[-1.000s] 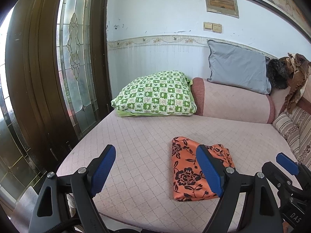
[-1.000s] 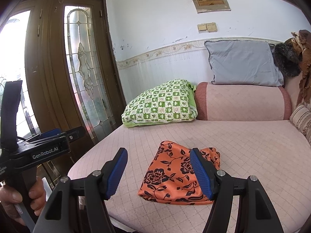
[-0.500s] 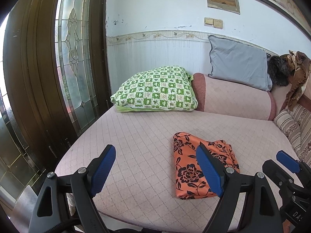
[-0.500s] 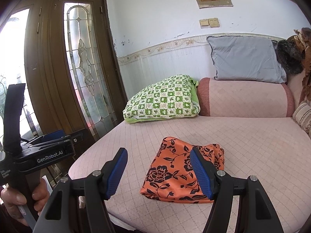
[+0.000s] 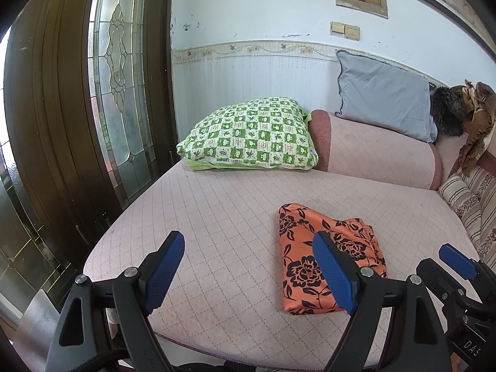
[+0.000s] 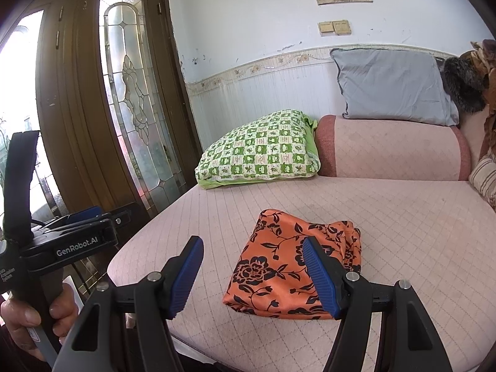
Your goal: Fold small clothes
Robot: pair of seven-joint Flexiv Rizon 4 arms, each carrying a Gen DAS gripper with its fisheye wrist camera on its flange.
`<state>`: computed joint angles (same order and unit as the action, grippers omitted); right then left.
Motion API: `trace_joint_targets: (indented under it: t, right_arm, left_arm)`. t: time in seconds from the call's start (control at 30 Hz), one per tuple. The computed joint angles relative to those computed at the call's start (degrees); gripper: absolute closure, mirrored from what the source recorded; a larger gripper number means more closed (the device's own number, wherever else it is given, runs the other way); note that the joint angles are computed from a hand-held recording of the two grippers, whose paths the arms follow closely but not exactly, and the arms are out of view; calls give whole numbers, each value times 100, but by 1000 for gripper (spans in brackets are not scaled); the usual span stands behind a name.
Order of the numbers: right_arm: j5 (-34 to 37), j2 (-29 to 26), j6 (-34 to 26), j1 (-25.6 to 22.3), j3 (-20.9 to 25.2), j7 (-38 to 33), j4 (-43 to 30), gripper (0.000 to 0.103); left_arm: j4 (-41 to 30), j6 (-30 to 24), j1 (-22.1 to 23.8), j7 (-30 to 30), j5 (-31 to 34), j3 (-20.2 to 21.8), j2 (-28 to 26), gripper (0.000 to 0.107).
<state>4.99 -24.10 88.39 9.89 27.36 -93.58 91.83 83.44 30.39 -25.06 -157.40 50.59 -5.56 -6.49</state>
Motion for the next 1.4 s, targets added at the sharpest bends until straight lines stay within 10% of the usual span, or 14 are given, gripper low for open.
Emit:
trace_joint_targets:
  t: [1.4]
  right_arm:
    - [-399, -34, 182, 191, -291, 653, 97, 33]
  left_arm:
    - [351, 778, 186, 277, -147, -4, 153, 22]
